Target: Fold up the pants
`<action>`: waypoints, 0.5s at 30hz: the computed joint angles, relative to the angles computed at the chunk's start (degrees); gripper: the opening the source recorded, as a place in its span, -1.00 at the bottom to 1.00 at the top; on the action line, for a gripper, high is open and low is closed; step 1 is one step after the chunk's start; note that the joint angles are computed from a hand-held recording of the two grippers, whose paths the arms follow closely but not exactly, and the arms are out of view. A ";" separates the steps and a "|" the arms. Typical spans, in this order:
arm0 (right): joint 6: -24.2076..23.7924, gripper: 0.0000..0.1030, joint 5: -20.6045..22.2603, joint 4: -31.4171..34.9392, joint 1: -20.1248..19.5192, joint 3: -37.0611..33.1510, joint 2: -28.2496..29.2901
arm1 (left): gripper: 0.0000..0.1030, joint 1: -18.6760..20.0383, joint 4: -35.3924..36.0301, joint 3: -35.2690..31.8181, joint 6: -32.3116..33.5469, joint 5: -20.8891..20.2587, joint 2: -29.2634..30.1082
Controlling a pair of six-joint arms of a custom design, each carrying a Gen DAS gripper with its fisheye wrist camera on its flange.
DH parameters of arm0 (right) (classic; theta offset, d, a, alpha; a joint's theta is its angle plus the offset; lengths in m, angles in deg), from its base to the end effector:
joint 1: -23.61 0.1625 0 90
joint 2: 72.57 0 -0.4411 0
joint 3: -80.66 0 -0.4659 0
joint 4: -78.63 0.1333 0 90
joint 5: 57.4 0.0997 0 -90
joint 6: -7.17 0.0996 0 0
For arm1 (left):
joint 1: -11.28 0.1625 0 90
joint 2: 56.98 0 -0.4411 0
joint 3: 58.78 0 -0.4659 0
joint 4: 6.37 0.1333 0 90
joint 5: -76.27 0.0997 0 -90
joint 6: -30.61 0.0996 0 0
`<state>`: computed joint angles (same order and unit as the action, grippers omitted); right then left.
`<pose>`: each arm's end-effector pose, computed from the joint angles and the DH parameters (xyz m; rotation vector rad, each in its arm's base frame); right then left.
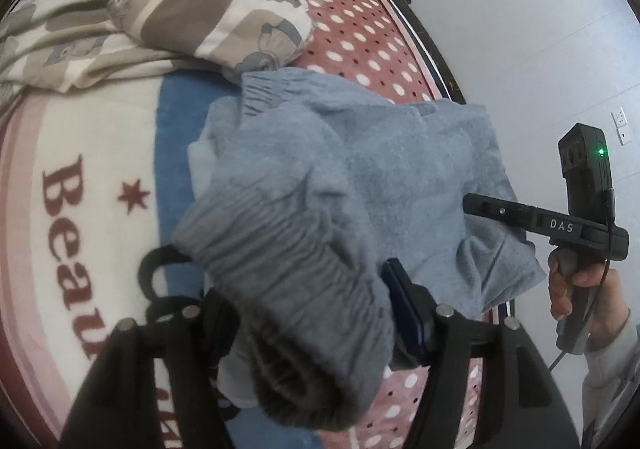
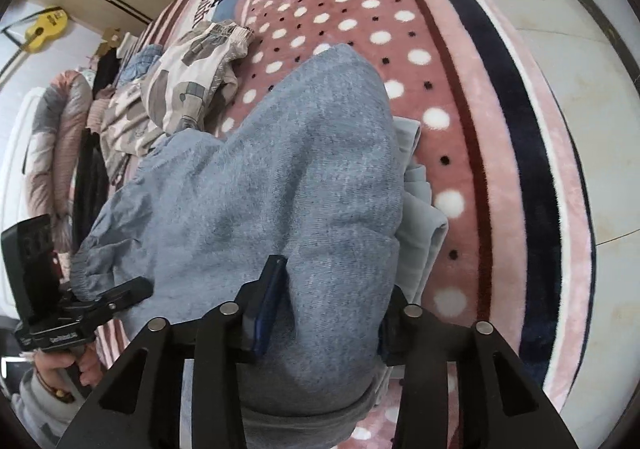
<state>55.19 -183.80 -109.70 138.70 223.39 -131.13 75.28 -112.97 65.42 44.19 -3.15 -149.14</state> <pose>0.2341 -0.3251 0.0220 -0.6364 -2.5902 0.7878 -0.0603 -0.4694 0.2352 1.0189 2.7238 0.3628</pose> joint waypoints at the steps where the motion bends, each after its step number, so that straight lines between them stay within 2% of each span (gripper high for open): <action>1: 0.34 -0.29 -1.10 1.76 0.64 -0.52 -0.04 | 0.30 -0.06 -0.18 0.08 0.14 0.37 -0.10; 2: 0.95 -0.25 -2.23 3.21 1.37 -0.99 0.03 | 0.31 -0.15 -0.20 0.19 0.44 0.81 -0.44; 3: 1.44 -0.11 -3.01 4.16 1.84 -1.28 0.03 | 0.32 -0.26 -0.26 0.31 0.87 1.14 -0.77; 4: 3.00 0.24 -4.50 6.53 2.64 -1.80 -0.11 | 0.33 -0.30 0.08 0.36 1.30 1.31 -1.42; 6: 8.01 0.61 -9.87 13.77 5.06 -3.18 -0.42 | 0.34 -0.58 0.04 0.56 2.08 1.71 -2.37; 12: 14.37 0.60 -15.82 23.83 9.50 -4.97 -0.73 | 0.36 -2.06 -0.42 1.56 4.54 3.45 -6.03; 15: 19.97 0.60 -19.00 29.53 12.58 -6.23 -0.66 | 0.39 -2.75 -0.27 1.90 5.93 4.66 -8.63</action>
<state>75.17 -202.80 -80.16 151.29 217.16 -131.79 72.53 -113.24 67.32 50.12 1.51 -157.76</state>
